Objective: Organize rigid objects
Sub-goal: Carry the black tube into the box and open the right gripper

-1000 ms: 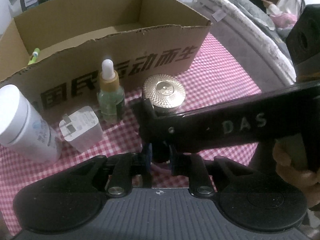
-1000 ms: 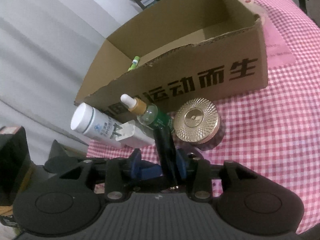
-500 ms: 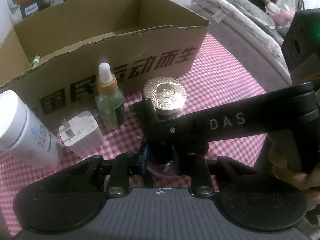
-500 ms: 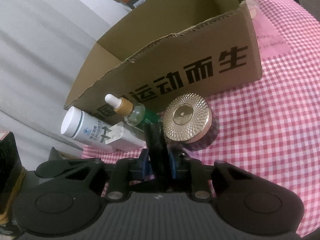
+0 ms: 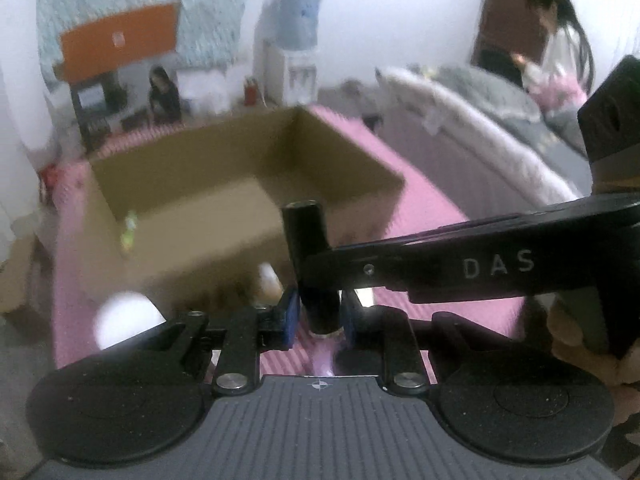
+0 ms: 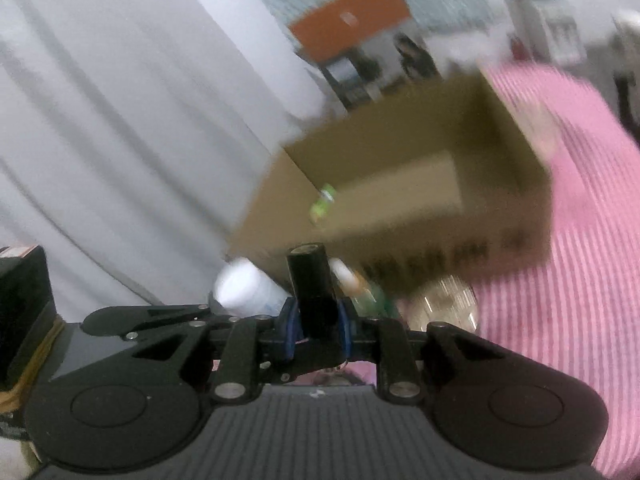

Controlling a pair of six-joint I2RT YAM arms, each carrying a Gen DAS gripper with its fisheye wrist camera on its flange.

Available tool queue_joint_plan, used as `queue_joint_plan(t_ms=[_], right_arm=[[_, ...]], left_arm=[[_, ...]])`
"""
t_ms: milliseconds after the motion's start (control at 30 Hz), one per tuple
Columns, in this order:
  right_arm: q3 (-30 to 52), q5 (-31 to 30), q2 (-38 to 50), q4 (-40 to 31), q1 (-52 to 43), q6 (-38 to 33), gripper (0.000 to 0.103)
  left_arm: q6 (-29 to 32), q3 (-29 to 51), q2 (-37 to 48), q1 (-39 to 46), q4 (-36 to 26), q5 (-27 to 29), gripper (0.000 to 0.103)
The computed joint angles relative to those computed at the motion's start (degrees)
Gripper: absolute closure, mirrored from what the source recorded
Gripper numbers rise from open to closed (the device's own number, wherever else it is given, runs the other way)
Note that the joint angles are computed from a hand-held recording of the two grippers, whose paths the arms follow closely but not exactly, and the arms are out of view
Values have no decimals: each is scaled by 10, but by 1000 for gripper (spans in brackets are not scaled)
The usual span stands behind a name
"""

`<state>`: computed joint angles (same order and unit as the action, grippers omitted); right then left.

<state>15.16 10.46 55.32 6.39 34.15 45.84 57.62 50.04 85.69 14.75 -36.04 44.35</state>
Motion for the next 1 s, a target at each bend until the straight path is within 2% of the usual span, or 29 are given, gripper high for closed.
queue_joint_plan(t_ms=[100,233,400,567,667,733,833,900,1000], right_arm=[[60,-31,11,-16,-31,-54,81],[160,-129,118,-4,-101,-101,82],[339,-290,352,-27,-189,-108,83],[516,-400,555,-115,-237,-113,84],[593,-412,624,-171,-242,-120,84],[634,-421,658,-199,-245,-126,84],[671,-424,685,-218,-247,-131,83],[661,-420,672,-210,-245,-126,83],[602,-420,618,-183,-250,-117,82]], left_arm=[[-46,59,19,-8,-3,3,82],[-122,159,93,-34,2,-35,82],[-185,280,224,-73,-14,-128,82],[-204,347,314,-96,-16,-204,81],[-205,362,336,-97,-11,-217,79],[-202,366,337,-96,-9,-215,73],[-210,370,338,-97,-3,-215,70],[-212,366,332,-94,-6,-208,67],[-207,350,312,-83,-7,-183,62]])
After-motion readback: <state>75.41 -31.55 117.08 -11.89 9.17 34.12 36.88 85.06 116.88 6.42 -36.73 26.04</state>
